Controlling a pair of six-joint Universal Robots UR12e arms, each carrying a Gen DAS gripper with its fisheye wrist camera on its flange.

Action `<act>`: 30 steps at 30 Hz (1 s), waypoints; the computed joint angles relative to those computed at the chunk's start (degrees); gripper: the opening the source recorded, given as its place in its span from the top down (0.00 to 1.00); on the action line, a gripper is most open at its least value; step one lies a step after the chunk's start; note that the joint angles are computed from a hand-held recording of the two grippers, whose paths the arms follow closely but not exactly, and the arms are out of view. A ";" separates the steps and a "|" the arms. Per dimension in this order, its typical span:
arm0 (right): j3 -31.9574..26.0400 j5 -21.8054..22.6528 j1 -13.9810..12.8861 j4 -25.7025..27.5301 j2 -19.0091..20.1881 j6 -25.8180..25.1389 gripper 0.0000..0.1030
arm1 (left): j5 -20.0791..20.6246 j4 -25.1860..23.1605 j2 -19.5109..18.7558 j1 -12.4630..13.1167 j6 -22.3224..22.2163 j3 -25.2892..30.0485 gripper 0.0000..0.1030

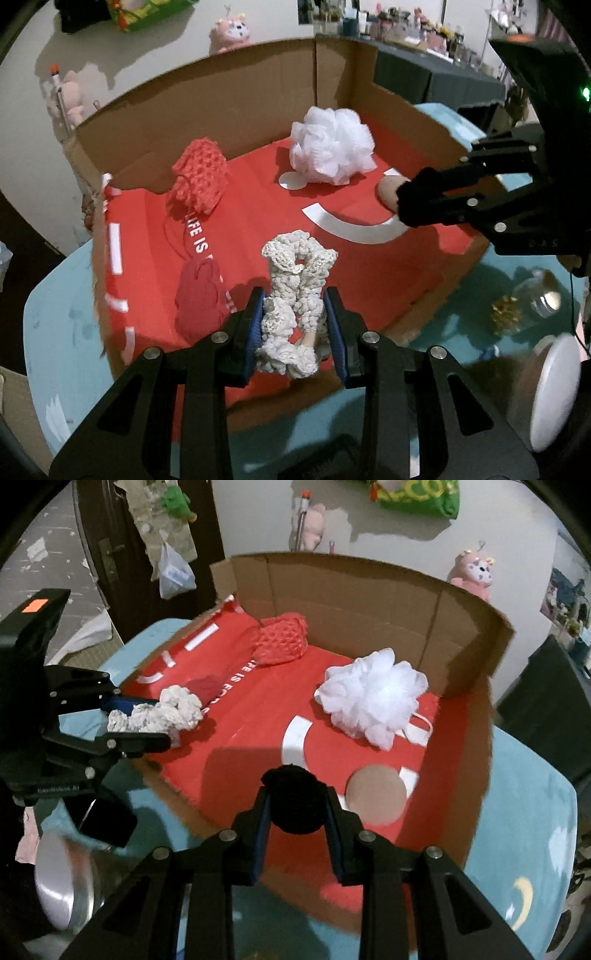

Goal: Organize soft objects
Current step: 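Carry both scrunchies into the red box and open both tools to release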

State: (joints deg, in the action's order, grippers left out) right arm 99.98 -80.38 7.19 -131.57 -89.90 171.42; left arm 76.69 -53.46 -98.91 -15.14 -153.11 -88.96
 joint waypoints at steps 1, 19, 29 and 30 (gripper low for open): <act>-0.69 -0.14 0.03 0.73 0.64 -0.30 0.71 | 0.49 -0.60 -0.57 -0.18 0.26 0.63 0.71; -7.46 -2.51 0.37 9.08 7.62 0.37 0.71 | 6.61 -5.29 -6.75 -2.15 0.78 6.78 0.70; -7.54 -2.53 0.23 9.06 7.93 0.48 0.66 | 7.78 -5.64 -7.60 -2.64 1.55 7.61 0.67; -7.54 -2.48 0.17 9.09 7.94 0.48 0.66 | 7.77 -5.61 -7.79 -2.77 1.48 7.84 0.66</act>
